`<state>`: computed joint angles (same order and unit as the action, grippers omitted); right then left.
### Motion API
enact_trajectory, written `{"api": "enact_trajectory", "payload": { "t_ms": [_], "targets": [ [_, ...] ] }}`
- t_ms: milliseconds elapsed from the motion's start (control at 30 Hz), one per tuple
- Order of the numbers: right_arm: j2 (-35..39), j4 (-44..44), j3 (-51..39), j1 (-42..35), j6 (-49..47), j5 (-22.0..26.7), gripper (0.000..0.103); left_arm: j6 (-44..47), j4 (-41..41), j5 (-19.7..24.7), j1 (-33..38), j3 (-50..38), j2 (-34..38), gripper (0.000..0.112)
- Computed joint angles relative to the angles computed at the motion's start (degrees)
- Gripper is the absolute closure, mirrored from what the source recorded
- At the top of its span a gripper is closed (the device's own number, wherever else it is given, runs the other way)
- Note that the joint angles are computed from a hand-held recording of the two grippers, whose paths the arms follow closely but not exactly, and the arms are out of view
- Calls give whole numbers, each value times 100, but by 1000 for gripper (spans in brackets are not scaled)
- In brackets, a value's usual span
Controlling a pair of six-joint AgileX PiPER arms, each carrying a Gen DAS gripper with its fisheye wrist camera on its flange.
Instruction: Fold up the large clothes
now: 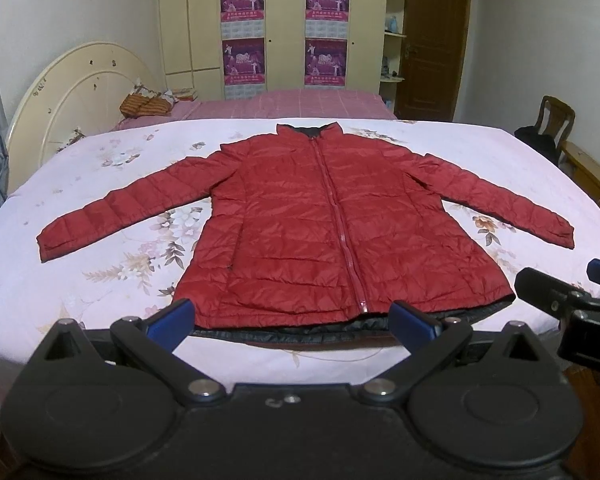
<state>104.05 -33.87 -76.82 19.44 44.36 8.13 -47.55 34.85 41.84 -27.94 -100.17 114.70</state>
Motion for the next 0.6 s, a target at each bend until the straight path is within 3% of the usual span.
{"api": "enact_trajectory", "payload": {
  "t_ms": [600],
  "targets": [
    [53,629,-83,-40,-653,15,0,-184,186,16,-30,158,-111,9]
  ]
}}
